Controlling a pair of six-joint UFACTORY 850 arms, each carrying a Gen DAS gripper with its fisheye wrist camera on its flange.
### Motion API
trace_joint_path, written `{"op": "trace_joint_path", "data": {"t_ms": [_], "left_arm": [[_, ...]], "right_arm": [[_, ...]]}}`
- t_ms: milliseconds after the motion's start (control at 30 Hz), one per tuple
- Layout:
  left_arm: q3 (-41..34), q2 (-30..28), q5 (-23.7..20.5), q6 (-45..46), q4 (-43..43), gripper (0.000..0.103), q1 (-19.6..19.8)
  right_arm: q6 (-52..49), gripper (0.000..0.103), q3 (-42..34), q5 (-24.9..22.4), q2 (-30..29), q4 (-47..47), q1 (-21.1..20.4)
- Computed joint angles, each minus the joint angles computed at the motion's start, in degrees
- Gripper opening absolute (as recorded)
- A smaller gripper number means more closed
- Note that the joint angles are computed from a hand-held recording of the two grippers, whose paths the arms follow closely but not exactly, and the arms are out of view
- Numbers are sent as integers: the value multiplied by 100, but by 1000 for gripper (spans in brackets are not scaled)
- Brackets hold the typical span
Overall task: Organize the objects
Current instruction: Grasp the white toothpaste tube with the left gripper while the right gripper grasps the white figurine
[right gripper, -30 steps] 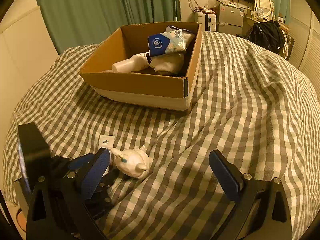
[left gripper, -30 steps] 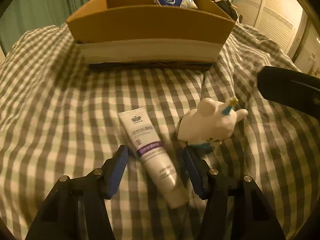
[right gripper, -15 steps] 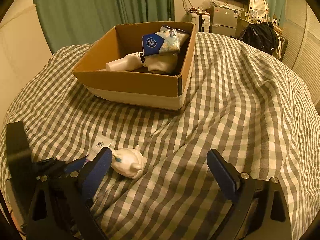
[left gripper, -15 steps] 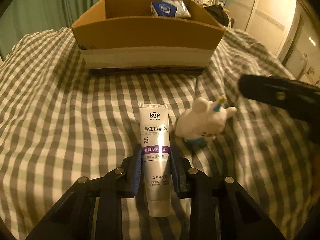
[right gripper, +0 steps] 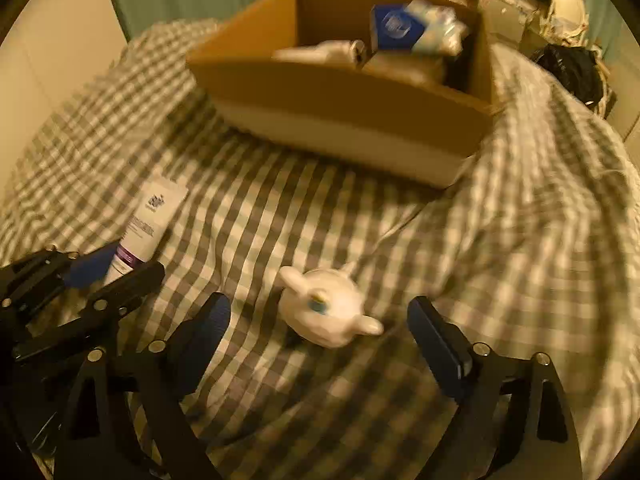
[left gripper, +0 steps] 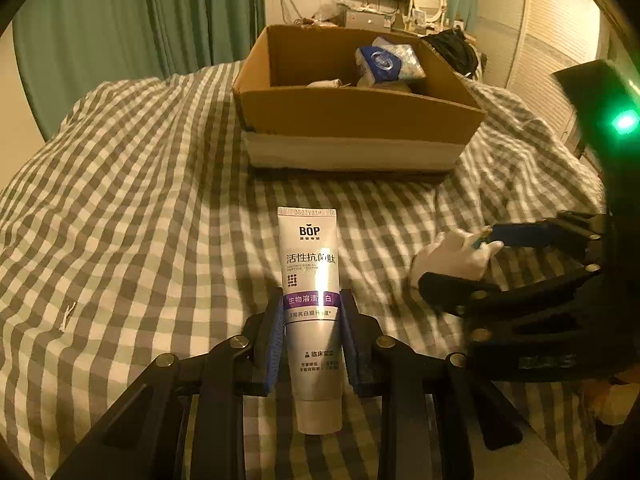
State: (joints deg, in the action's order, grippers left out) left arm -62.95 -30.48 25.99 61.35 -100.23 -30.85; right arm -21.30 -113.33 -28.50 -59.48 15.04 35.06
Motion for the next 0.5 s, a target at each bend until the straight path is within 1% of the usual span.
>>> {"op": "trace_joint_path", "data": {"t_ms": [33, 67, 100, 133, 167, 200, 233, 333, 433, 500], "left_arm": [[33, 4, -26, -38, 26, 26, 1], [35, -8, -53, -32, 16, 26, 9], [41, -17, -71, -24, 0, 26, 18], [42, -26, -82, -11, -22, 26, 24], [35, -36, -103, -10, -44, 26, 40], [60, -23, -140, -69, -21, 26, 60], [84, -6, -162, -113, -4, 26, 72], [118, 15, -200, -220, 46, 26, 98], [201, 91, -140, -283, 82, 26, 59], [256, 142, -55, -304, 97, 26, 14]], "right_arm": [[145, 81, -227, -181, -162, -165, 26], [296, 74, -411, -322, -296, -327, 49], [443, 70, -573, -460, -414, -495, 73], [595, 63, -745, -613, -534, -686, 97], [715, 54, -818, -670, -590, -830, 113], [813, 52, -839, -679, -611, -938, 122], [831, 52, -841, -691, -616, -952, 121], [905, 52, -551, -430, -445, -1046, 136], [1157, 51, -51, 7, -142, -1381, 192], [1204, 51, 317, 312, 96, -1412, 207]]}}
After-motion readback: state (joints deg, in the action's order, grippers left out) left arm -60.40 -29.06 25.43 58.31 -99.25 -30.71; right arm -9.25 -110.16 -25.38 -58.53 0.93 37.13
